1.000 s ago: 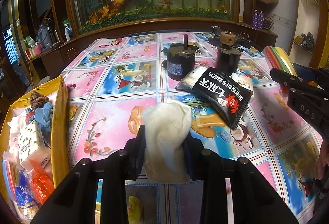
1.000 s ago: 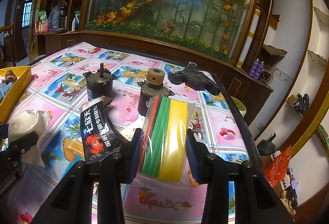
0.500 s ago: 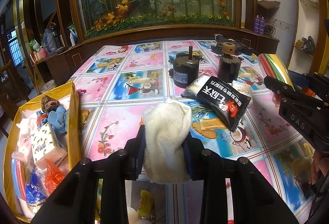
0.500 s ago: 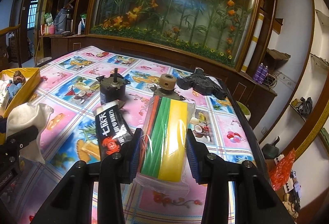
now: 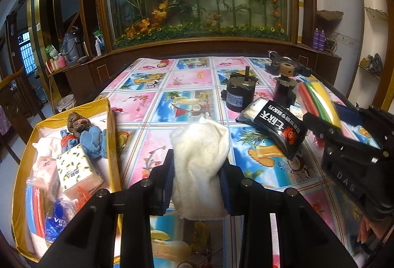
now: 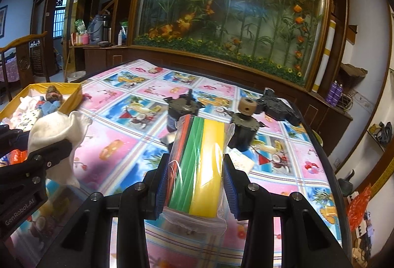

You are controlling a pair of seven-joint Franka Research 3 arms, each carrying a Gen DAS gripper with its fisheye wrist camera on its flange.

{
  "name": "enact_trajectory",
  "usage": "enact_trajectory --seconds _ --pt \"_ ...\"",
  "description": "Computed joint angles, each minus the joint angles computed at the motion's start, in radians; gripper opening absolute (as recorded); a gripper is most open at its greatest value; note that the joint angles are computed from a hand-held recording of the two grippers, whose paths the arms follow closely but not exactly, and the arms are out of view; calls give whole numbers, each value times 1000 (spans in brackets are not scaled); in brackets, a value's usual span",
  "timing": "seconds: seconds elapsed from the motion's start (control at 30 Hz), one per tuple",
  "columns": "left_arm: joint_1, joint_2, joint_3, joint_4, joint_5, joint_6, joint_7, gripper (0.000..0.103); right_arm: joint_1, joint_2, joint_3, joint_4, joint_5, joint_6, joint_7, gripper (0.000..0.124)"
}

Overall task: Organize soft objects
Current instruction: 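Carry the sponge pack with the right tool while the left tool carries the white cloth to the tray, then release the sponge pack in the tray with the right tool while the left tool lowers the cloth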

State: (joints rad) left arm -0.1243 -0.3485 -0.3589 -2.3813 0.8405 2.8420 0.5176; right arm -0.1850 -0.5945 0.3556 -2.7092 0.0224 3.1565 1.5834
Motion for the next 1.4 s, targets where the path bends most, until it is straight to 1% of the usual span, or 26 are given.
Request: enact_trajectory --seconds 0.3,0.4,0.6,0.7,0.77,0.8,0.83,0.9,1.0,1.07,1.13,1.3,1.4 --pt "22 -67 17 -50 -24 17 -4 31 56 17 21 22 2 -2 16 43" --pt "33 -95 23 -71 -41 27 1 31 91 28 15 37 4 -7 17 43" --pt "69 -148 35 -116 -80 49 13 31 115 46 51 65 -13 -9 27 43" --pt "86 -178 47 -146 -105 61 23 31 147 63 50 84 -19 -17 27 43" --pt "98 -195 54 -162 -123 66 33 32 179 79 36 99 -19 -22 22 43" --pt "104 -204 58 -170 -132 69 38 32 198 86 29 107 -18 -26 20 43" --pt "111 -211 63 -178 -141 73 43 32 232 97 7 118 -13 -35 10 44" --pt "123 -228 75 -194 -161 77 55 32 346 125 -82 140 22 -62 -28 44" --pt "147 -257 91 -221 -189 83 72 32 538 164 -228 175 121 -108 -115 44" --pt "162 -274 106 -239 -211 84 83 32 635 183 -294 199 200 -133 -179 44" --pt "185 -291 119 -255 -230 82 92 32 685 199 -316 217 259 -149 -232 44" --pt "227 -315 159 -289 -281 69 120 32 741 235 -311 250 362 -166 -327 44" --pt "242 -317 171 -300 -307 62 136 32 769 263 -315 280 430 -199 -381 44"
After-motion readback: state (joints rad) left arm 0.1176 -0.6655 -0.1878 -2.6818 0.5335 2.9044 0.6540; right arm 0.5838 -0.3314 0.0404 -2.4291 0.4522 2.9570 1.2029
